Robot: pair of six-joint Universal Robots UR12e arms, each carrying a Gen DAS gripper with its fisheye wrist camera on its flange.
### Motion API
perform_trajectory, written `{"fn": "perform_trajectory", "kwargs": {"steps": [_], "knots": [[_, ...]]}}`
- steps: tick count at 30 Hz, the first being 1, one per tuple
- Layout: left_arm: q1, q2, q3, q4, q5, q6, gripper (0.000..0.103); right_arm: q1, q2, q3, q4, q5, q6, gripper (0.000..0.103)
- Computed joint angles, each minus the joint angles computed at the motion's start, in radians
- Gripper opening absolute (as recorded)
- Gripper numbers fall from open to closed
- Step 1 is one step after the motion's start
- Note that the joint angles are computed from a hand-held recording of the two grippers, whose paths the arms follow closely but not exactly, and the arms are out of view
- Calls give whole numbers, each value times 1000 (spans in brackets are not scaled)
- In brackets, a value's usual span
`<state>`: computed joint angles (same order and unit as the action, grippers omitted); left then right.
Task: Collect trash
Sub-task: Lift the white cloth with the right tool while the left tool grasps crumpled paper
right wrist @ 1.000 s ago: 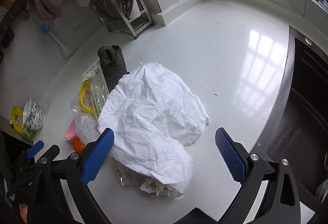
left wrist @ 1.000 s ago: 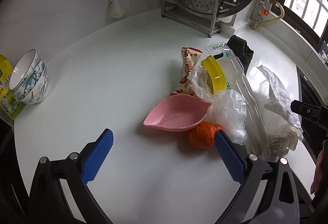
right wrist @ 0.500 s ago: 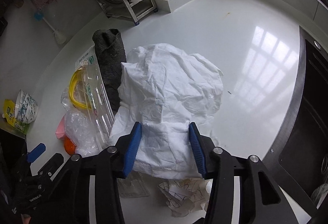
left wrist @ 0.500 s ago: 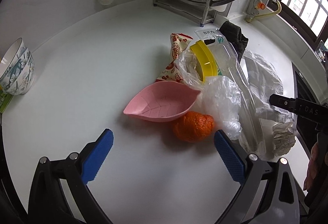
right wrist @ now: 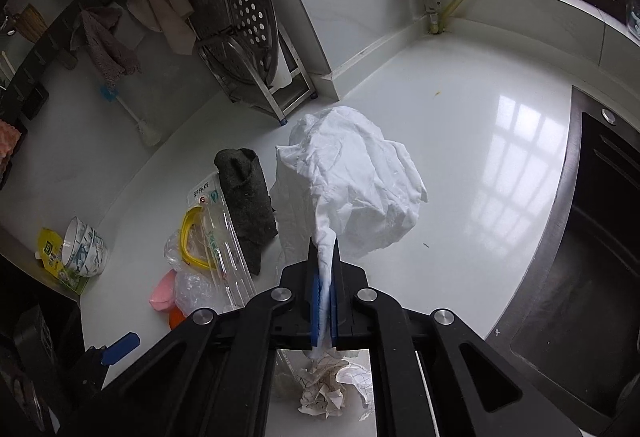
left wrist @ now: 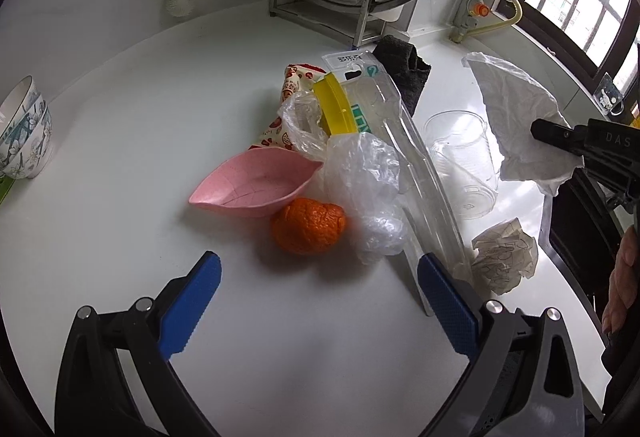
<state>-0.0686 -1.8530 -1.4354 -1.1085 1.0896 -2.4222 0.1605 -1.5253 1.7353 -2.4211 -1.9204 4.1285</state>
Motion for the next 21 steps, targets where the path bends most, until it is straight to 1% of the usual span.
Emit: {"fn": "perform_trajectory", "kwargs": {"steps": [6, 11, 16, 21], "knots": [[-18, 50, -60, 8, -20, 17, 97, 4, -52, 43, 16, -35, 25, 4], [-42, 95, -124, 52, -20, 16, 97, 8, -115, 101, 39, -62, 62, 4], [-76, 133, -185, 113, -5, -18, 97, 12, -195, 171, 70, -81, 104, 4], [-121, 148, -231, 210, 48, -99, 97, 8, -276, 244, 91, -67, 147, 4]]}}
